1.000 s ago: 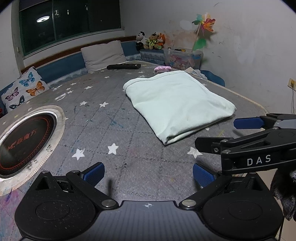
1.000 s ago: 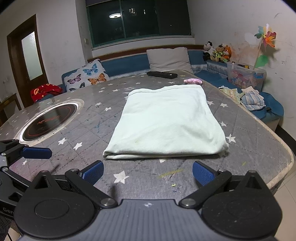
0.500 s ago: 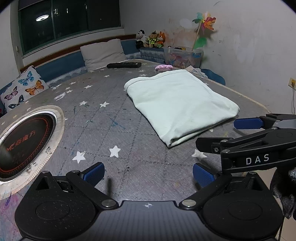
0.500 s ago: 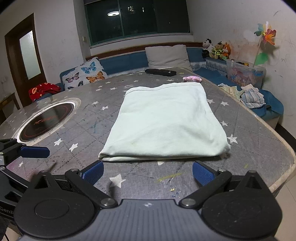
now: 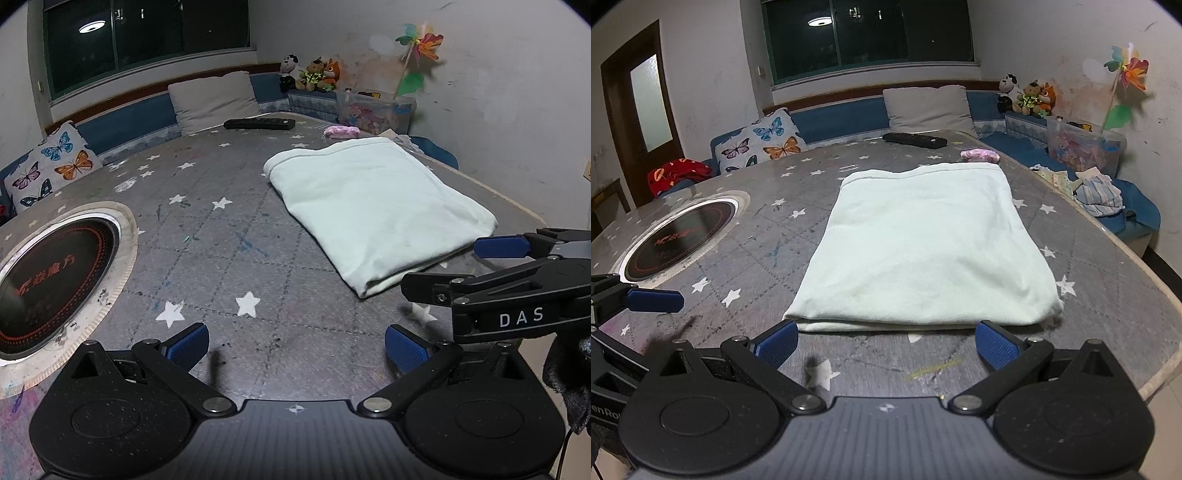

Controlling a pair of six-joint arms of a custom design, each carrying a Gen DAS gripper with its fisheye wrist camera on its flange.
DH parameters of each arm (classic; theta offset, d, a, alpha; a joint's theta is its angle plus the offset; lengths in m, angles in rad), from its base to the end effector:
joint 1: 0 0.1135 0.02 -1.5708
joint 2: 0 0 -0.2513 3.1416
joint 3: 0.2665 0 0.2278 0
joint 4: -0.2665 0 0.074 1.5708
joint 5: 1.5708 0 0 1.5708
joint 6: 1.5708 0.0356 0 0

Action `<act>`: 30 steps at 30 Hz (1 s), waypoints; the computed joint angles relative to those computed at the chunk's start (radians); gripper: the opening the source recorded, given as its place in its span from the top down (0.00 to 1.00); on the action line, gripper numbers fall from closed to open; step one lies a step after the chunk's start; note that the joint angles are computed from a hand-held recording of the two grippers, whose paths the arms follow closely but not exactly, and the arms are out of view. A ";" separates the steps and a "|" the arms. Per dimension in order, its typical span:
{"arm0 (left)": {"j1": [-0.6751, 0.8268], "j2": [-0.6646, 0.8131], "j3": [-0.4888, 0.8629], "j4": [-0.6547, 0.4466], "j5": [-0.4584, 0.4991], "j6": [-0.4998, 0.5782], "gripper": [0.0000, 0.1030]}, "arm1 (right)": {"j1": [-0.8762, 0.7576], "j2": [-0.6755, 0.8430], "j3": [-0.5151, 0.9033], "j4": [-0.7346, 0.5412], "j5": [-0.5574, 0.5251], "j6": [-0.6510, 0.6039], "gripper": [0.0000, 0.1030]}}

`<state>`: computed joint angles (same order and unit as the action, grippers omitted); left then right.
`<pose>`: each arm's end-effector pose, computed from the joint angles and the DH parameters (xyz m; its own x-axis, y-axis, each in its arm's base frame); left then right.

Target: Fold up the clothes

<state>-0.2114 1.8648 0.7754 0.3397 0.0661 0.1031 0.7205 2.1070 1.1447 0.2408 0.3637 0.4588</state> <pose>0.3201 -0.0711 0.1124 -0.6363 0.2416 -0.7326 0.3239 0.9456 0.0306 0.3118 0.2569 0.1127 -0.6292 -0.0016 -0.7772 -0.1530 0.9807 0.1218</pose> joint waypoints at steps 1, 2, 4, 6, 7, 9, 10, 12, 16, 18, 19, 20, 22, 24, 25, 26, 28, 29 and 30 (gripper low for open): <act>0.004 0.004 0.006 -0.004 0.002 0.000 0.00 | -0.001 0.003 0.006 -0.004 -0.001 -0.002 0.00; 0.008 0.007 0.011 -0.007 0.003 0.000 0.00 | -0.002 0.007 0.011 -0.008 -0.003 -0.003 0.00; 0.014 0.013 0.021 -0.013 0.005 0.004 0.00 | -0.006 0.016 0.024 -0.015 -0.007 -0.003 0.00; 0.020 0.020 0.032 -0.020 0.006 0.007 0.00 | -0.010 0.026 0.040 -0.023 -0.010 -0.005 0.00; 0.023 0.022 0.038 -0.023 0.007 0.008 0.00 | -0.011 0.031 0.048 -0.026 -0.012 -0.007 0.00; 0.030 0.029 0.049 -0.030 0.010 0.009 0.00 | -0.015 0.040 0.066 -0.036 -0.013 -0.017 0.00; 0.033 0.034 0.058 -0.035 0.011 0.009 0.00 | -0.016 0.045 0.075 -0.041 -0.013 -0.022 0.00; 0.038 0.044 0.076 -0.048 0.012 0.007 0.00 | -0.020 0.057 0.093 -0.049 -0.014 -0.033 0.00; 0.046 0.069 0.114 -0.070 0.011 0.006 0.00 | -0.026 0.076 0.127 -0.067 -0.016 -0.047 0.00; 0.049 0.076 0.128 -0.077 0.011 0.008 0.00 | -0.029 0.083 0.141 -0.074 -0.018 -0.051 0.00; 0.050 0.080 0.135 -0.081 0.011 0.009 0.00 | -0.032 0.088 0.148 -0.076 -0.020 -0.053 0.00; 0.052 0.083 0.141 -0.085 0.010 0.010 0.00 | -0.034 0.091 0.154 -0.078 -0.023 -0.055 0.00; 0.055 0.090 0.154 -0.091 0.007 0.012 0.00 | -0.037 0.102 0.172 -0.085 -0.027 -0.062 0.00; 0.061 0.096 0.165 -0.097 0.006 0.013 0.00 | -0.041 0.114 0.194 -0.094 -0.034 -0.073 0.00; 0.064 0.099 0.171 -0.100 0.005 0.013 0.00 | -0.043 0.120 0.205 -0.099 -0.037 -0.077 0.00; 0.066 0.101 0.176 -0.102 0.005 0.012 0.00 | -0.044 0.126 0.216 -0.103 -0.040 -0.081 0.00; 0.072 0.109 0.191 -0.112 0.003 0.010 0.00 | -0.048 0.138 0.238 -0.113 -0.046 -0.091 0.00; 0.075 0.113 0.198 -0.116 0.002 0.009 0.00 | -0.049 0.144 0.248 -0.116 -0.048 -0.095 0.00; 0.077 0.113 0.201 -0.118 0.003 0.008 0.00 | -0.051 0.151 0.260 -0.120 -0.050 -0.099 0.00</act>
<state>-0.1344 1.9782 0.9763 0.2217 0.0686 0.1116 0.6697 2.2585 1.4046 0.1211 0.3132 0.3599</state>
